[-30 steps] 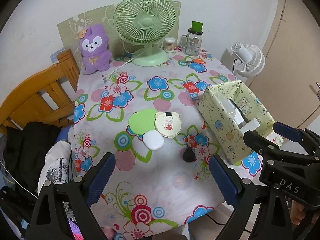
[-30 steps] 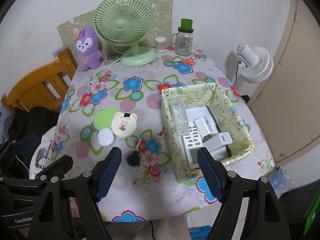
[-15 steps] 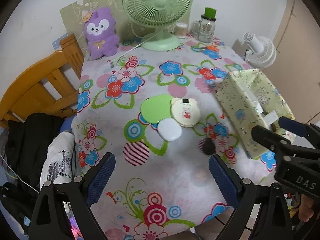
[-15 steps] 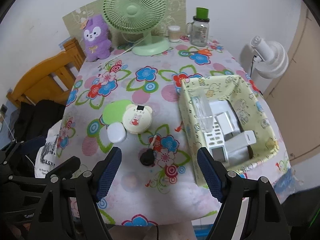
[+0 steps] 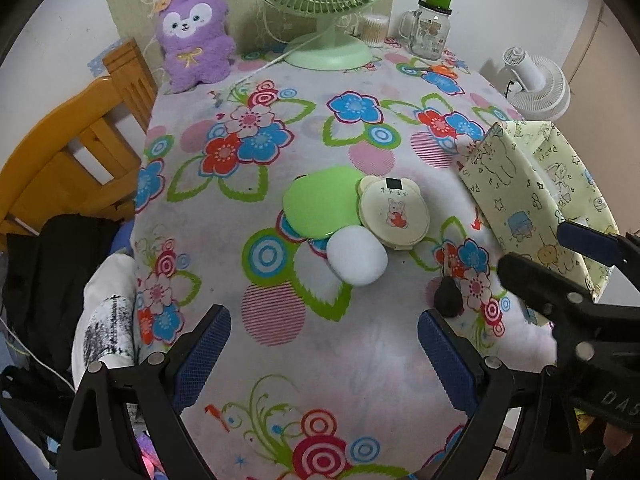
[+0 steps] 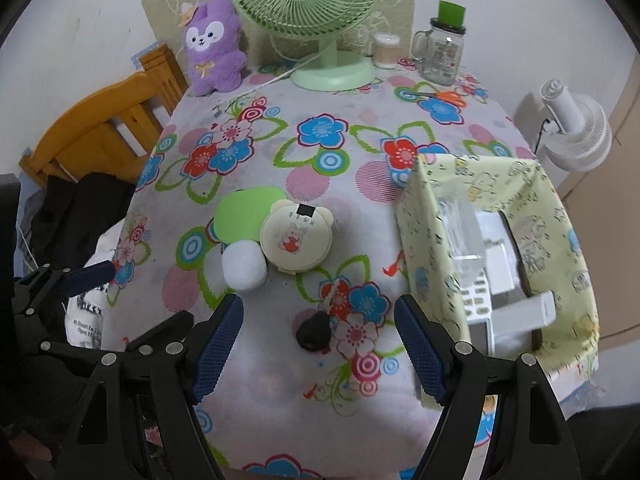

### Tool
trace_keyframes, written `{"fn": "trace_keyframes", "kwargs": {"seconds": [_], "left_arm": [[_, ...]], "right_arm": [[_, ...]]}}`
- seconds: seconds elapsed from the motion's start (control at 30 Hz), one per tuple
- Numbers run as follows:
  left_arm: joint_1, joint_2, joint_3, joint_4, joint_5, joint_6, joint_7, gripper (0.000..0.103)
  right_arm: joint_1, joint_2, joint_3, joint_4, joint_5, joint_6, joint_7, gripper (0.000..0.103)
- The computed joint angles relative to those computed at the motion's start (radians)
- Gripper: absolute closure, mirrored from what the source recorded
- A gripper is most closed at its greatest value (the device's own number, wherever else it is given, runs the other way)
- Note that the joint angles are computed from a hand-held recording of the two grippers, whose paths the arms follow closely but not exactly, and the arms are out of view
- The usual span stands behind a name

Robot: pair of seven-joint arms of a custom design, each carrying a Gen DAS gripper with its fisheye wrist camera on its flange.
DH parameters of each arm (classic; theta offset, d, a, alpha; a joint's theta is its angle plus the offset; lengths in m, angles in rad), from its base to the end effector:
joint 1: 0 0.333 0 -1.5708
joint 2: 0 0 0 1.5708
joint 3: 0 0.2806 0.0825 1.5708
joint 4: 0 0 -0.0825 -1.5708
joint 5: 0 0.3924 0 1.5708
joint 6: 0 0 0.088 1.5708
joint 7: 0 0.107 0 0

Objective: Organize rigid objects
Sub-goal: 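Move both grippers back toward the white puff and bear-shaped case, then grasp the white puff with the left gripper while the right grasps the cream bear case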

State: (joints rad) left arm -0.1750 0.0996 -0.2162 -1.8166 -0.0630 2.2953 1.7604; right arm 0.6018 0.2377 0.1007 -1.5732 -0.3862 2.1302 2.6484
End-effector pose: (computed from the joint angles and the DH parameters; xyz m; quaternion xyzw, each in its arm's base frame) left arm 0.5817 -0.2372 0.4834 -0.4823 0.8545 -0.1703 0.0907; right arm 0.5218 0.4123 0.5026 -0.6055 0.7624 -0.1482 0.1737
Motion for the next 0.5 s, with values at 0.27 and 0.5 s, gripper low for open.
{"fn": "trace_keyframes", "kwargs": {"seconds": [0.27, 0.5], "left_arm": [[-0.003, 0.064, -0.008, 0.039, 0.001, 0.010, -0.041, 0.007], [0.000, 0.102, -0.009, 0.058, 0.009, 0.008, -0.093, 0.008]], "right_arm": [[-0.019, 0.068, -0.015, 0.057, 0.054, 0.011, -0.073, 0.023], [-0.033, 0.118, -0.031, 0.085, 0.116, 0.054, -0.128, 0.023]]}}
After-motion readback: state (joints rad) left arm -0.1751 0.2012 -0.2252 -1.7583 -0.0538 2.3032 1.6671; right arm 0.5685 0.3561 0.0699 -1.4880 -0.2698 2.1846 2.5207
